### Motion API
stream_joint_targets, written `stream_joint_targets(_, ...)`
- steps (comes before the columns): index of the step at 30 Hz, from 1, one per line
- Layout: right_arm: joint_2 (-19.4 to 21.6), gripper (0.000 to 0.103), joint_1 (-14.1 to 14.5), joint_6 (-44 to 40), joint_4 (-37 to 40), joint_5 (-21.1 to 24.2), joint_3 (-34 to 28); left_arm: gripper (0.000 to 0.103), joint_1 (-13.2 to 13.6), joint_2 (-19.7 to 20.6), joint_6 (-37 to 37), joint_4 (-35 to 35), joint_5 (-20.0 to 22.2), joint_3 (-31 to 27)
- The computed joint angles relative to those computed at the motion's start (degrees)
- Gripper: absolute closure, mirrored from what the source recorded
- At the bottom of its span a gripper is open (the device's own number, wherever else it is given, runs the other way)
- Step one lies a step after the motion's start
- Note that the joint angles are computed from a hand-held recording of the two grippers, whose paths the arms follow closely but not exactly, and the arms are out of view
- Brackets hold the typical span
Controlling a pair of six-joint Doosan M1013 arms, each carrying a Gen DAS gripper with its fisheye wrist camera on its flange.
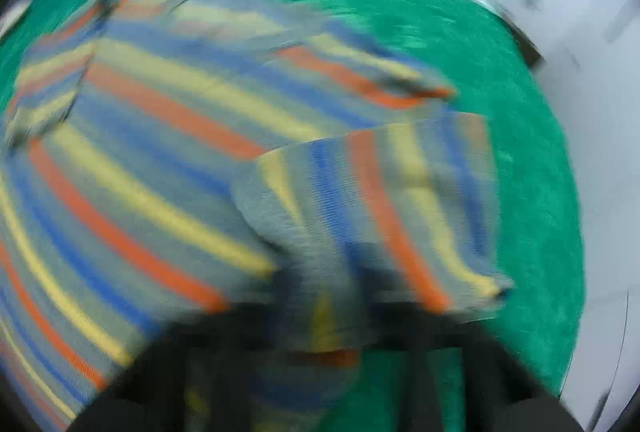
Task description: Fold small clothes
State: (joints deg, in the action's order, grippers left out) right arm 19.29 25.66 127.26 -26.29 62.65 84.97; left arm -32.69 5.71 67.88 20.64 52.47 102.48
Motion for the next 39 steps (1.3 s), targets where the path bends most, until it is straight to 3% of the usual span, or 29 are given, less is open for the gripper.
stream_joint_targets(3,-7.3,0.099,-4.2,18.3,-2.86,-7.34,5.87,0.001,-0.15,-0.22,-0.46,0.88,-0.23,0.26)
stream_joint_targets(7,-15.82,0.099,-11.34,38.51,-4.04,-7.96,14.09,0.002,-0.11,-0.19,-0.46,0.27,-0.29,0.13)
stream_joint_targets(10,-19.45,0.099,-15.39,42.14,-0.67,-8.11,18.58,0.002,-0.47,-0.08,-0.46,0.17,0.01,-0.11)
stream_joint_targets(13,-20.86,0.099,-16.96,41.06,4.24,-10.65,21.36,0.002,-1.19,-0.1,-0.89,1.16,0.44,-0.09)
stream_joint_targets(19,-19.29,0.1,-14.49,39.81,1.63,-6.67,21.36,0.002,-1.84,-0.14,-1.42,2.65,1.09,-0.01)
stream_joint_targets(25,-16.35,0.099,-12.68,34.74,-1.81,1.15,18.84,0.002,-1.28,-0.4,-0.64,2.28,2.24,-0.43)
stream_joint_targets(26,-16.0,0.094,-12.28,34.46,-2.38,2.92,18.52,0.002,-1.28,-0.76,-0.65,3.05,2.27,-0.41)
stream_joint_targets(29,-15.69,0.043,-11.07,35.78,-4.79,8.41,18.25,0.002,-0.66,-2.4,0.25,5.31,1.94,-0.43)
stream_joint_targets(33,-18.62,0.042,-8.61,39.38,-6.69,10.62,20.06,0.002,0.55,-3.72,2.36,6.07,1.09,-1.76)
stream_joint_targets(37,-21.38,0.04,-3.01,38.38,-8.26,9.19,20.79,0.002,1.83,-3.75,6.03,1.97,-1.77,-4.36)
stream_joint_targets(39,-22.29,0.04,0.3,37.12,-7.19,6.31,20.69,0.002,2.15,-2.86,8.74,-1.81,-3.16,-6.24)
